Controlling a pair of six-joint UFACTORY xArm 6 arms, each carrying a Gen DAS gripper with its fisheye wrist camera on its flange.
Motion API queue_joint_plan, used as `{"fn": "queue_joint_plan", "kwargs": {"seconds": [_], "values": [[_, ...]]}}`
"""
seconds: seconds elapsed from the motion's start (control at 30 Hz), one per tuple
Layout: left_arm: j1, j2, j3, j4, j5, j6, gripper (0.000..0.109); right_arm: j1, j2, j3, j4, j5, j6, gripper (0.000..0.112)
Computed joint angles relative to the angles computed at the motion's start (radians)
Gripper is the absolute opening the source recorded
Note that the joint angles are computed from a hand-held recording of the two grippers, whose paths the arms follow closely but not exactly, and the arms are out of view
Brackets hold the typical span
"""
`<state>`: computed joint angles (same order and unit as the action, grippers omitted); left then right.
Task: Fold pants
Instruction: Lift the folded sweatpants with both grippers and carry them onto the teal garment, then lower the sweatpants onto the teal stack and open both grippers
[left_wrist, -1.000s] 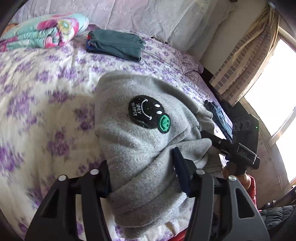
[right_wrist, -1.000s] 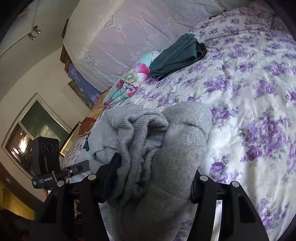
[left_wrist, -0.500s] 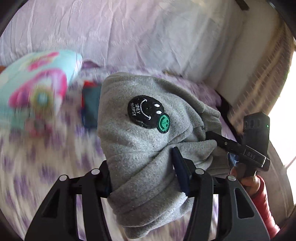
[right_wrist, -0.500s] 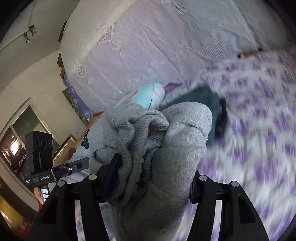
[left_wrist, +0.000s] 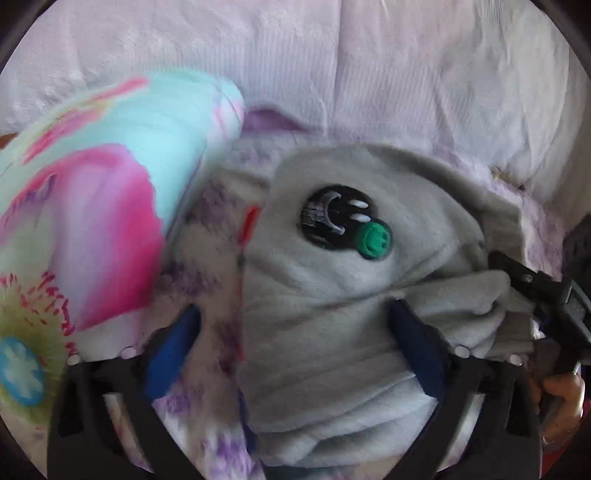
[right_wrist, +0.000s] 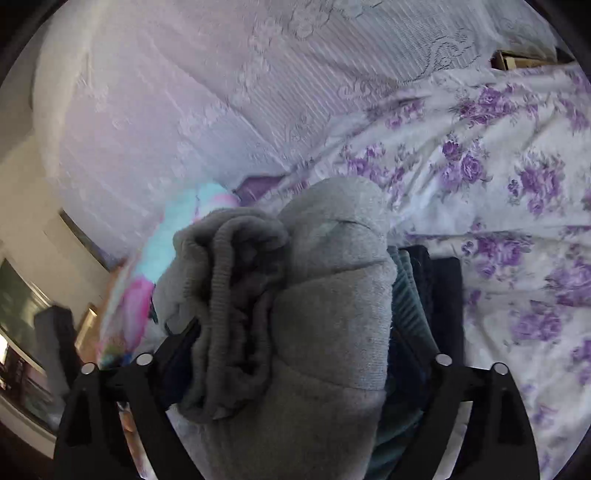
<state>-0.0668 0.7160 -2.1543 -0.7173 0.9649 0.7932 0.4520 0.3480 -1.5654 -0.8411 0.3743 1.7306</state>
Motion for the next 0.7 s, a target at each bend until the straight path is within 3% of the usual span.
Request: {"fn": "queue_joint_plan", "kwargs": {"seconds": [0.1,0.17,0.33,0.4,0.5,0.57,0.63,0.7], "values": [[0.023,0.072,-0.129,-0.017,0.111,-0.058,0.099,-0.004,-0.012,0.016,0.008,-0.017,-0.025,0.091],[0.019,0.026,-0.071,-0.009,0.08,-0.03,0.099,0.004,-0.027,0.015,0.026,0.008,-0.047,0.091],[-0.044,-0.287,0.387,-0.017,-0.338,0.201,0.099,0.126,-0.089,-0.052,-0.223,0.298,0.135,0.092],[-0.056,-0.387,0.526,-0.08,-0.452,0.308,0.099,0.194,-0.095,-0.084,-0.252,0.418,0.103,0.092],[-0.062,-0.461,0.639,-0.123,-0.529,0.369,0.099,0.315,-0.03,-0.174,-0.252,0.732,-0.015,0.096],[-0.076,-0.442,0.645,0.045,-0.546,0.231,0.099,0.354,0.051,-0.242,-0.199,0.894,-0.089,0.097],[-0.085,-0.36,0.604,0.235,-0.506,0.105,0.099,0.336,0.06,-0.2,-0.119,0.888,-0.08,0.099],[-0.086,-0.334,0.589,0.28,-0.495,0.046,0.099,0.321,-0.009,-0.085,-0.14,0.788,0.014,0.099]]}}
